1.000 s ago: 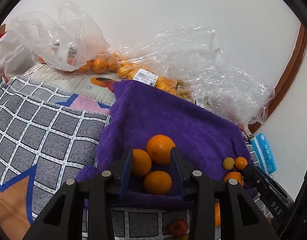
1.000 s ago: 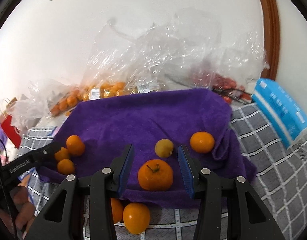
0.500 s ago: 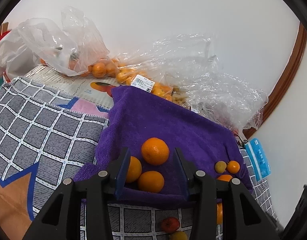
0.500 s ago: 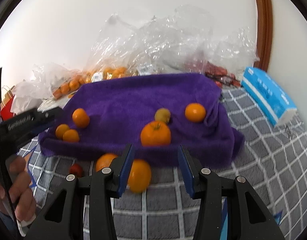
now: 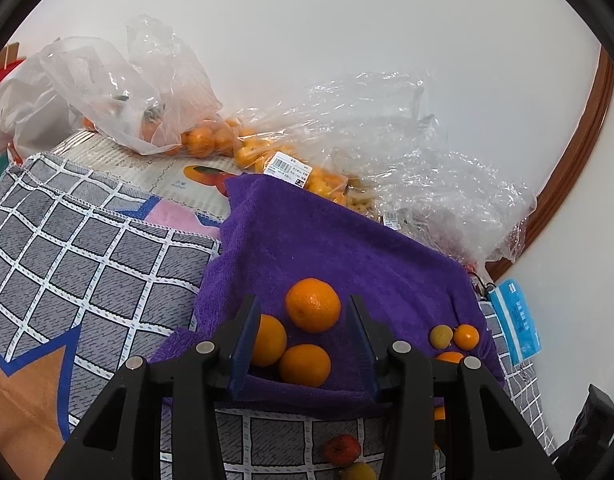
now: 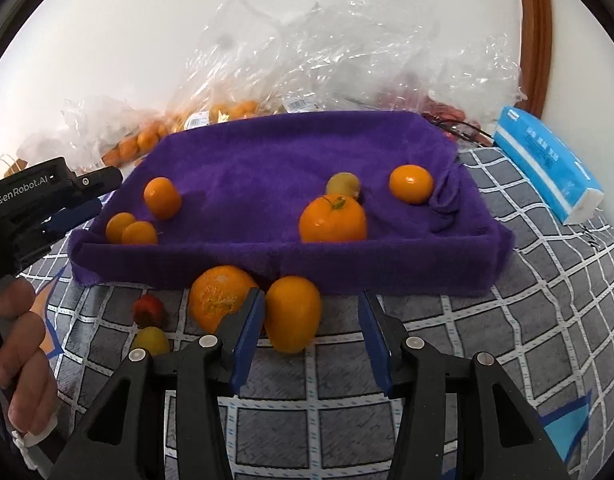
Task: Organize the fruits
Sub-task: 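Open the left tool on the towel while the right tool grasps another orange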
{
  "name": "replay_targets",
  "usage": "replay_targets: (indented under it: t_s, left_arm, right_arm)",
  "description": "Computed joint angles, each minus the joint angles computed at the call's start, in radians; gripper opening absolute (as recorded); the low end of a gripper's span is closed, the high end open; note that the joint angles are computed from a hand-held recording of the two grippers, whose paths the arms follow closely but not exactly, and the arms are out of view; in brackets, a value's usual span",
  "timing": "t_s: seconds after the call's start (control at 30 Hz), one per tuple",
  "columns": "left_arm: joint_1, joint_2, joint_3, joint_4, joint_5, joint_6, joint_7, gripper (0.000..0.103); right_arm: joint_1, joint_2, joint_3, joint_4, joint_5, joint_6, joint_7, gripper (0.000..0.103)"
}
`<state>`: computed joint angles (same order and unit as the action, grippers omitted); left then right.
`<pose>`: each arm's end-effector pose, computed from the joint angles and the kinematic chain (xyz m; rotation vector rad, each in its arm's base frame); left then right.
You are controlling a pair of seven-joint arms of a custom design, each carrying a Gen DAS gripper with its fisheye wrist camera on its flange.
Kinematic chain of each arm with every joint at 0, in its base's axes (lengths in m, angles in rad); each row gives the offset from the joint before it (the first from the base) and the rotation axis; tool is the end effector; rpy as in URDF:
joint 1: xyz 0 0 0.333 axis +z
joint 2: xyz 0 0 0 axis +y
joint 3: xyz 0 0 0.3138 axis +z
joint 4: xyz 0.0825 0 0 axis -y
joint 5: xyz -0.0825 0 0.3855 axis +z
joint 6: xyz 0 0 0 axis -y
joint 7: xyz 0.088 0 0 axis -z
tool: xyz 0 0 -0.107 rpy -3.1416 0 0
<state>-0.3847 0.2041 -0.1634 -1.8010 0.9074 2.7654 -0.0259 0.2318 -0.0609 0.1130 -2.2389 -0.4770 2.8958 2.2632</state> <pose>0.5492 -0.3653 0.5072 -2.0648 1.4626 -1.1500 0.5174 0.2156 0.4705 -1.8179 1.6851 -0.5925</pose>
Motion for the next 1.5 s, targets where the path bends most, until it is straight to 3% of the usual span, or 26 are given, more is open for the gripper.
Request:
replay_targets:
  t_s: [0.1,0.2,0.27,0.53,0.6,0.83,1.07,1.27,1.33,1.4,1.5]
  left_arm:
    - [0.003,-0.002,0.001,-0.004,-0.007,0.007,-0.002,0.042]
    - [0.008,-0.002,-0.001,-0.007,-0.021,0.016,0.006,0.042]
    - [0.006,-0.003,0.001,-0.007,-0.019,0.012,0.004,0.042]
    - [0.006,-0.003,0.001,-0.01,-0.027,0.021,0.009,0.042]
    - [0.007,-0.002,0.0,-0.009,-0.03,0.025,0.012,0.042]
    - [0.006,0.0,0.002,-0.008,-0.036,0.019,0.019,0.042]
    - [0.008,-0.011,0.003,-0.018,-0.019,0.021,-0.008,0.042]
    - [0.0,0.002,-0.007,0.002,-0.013,-0.034,0.021,0.042]
    - [0.002,0.002,-0.013,0.002,-0.034,-0.042,0.048,0.042]
    - [-0.001,0.001,-0.015,0.008,-0.044,-0.064,0.078,0.042]
    - [-0.006,0.013,-0.026,0.042,-0.063,-0.113,0.166,0.042]
  right_arm:
    - [-0.002,0.013,0.003,0.017,-0.048,-0.009,0.039,0.046]
    - [0.005,0.016,-0.004,0.016,-0.045,0.011,0.036,0.033]
    - [0.003,0.011,-0.003,0.014,-0.088,0.012,0.072,0.03]
    - [0.005,0.003,-0.003,0.006,-0.027,0.008,0.019,0.031]
    - [0.014,0.015,-0.005,0.018,0.02,-0.006,-0.03,0.037]
    - [0.0,-0.01,-0.002,-0.002,-0.112,0.006,0.085,0.032]
    - [-0.039,-0.083,0.016,-0.065,-0.051,-0.033,0.046,0.033]
    - [-0.06,-0.085,0.023,-0.091,0.045,-0.001,-0.025,0.035]
    - [-0.031,-0.063,0.009,-0.075,0.141,-0.031,-0.128,0.038]
    - [-0.041,-0.053,0.026,-0.064,0.097,-0.064,-0.105,0.035]
    - [-0.04,-0.072,0.015,-0.097,0.103,0.01,-0.111,0.031]
